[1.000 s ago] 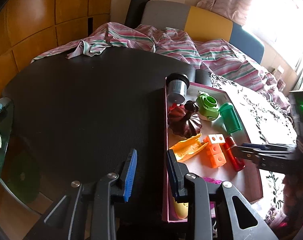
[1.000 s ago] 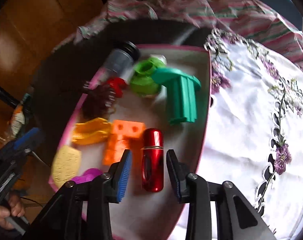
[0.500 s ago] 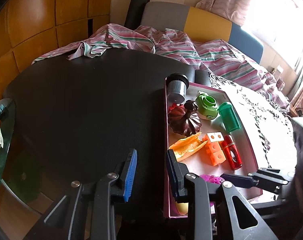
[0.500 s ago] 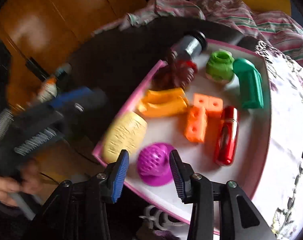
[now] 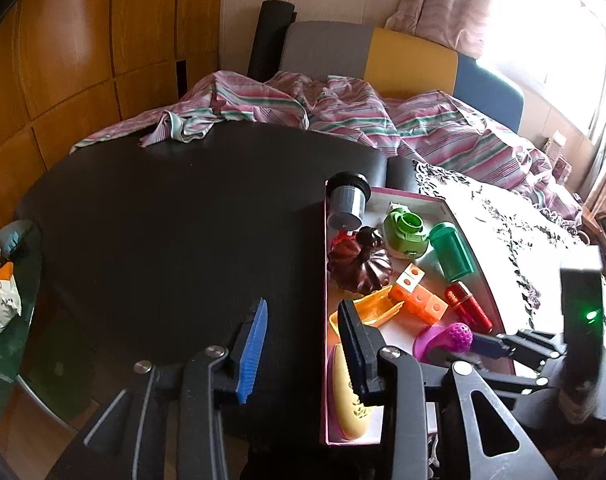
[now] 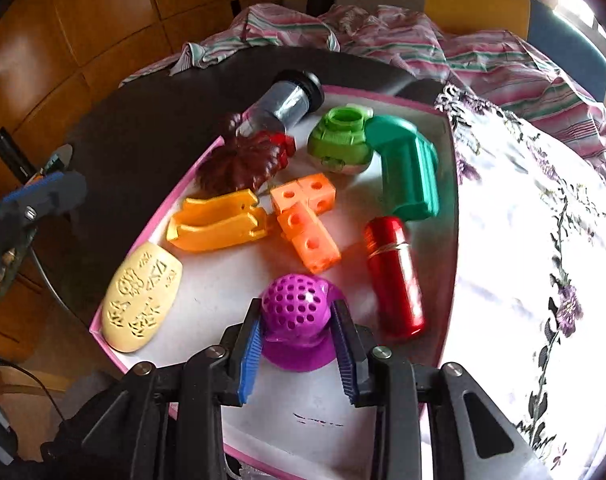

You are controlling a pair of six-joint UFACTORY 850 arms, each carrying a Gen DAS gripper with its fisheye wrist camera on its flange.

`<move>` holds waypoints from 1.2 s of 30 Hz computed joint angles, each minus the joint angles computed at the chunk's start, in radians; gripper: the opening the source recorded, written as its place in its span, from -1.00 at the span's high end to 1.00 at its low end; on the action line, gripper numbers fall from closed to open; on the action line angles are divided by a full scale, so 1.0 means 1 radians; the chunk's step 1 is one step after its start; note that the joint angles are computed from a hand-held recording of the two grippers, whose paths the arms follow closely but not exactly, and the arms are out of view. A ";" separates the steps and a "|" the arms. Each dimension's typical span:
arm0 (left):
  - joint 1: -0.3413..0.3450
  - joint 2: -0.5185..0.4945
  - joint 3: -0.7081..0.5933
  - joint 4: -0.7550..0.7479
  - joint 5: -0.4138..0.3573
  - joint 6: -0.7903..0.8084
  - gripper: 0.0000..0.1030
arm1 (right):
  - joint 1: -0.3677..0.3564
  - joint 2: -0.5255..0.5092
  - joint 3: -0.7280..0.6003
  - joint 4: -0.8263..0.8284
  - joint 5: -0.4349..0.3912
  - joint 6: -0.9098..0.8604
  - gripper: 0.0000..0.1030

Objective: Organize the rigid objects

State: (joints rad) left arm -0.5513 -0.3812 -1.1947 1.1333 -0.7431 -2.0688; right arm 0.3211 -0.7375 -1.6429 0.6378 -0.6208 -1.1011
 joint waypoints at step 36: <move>-0.074 0.001 -0.012 -0.043 -0.192 -0.117 -0.99 | -0.021 0.163 0.202 0.330 0.166 -0.162 0.14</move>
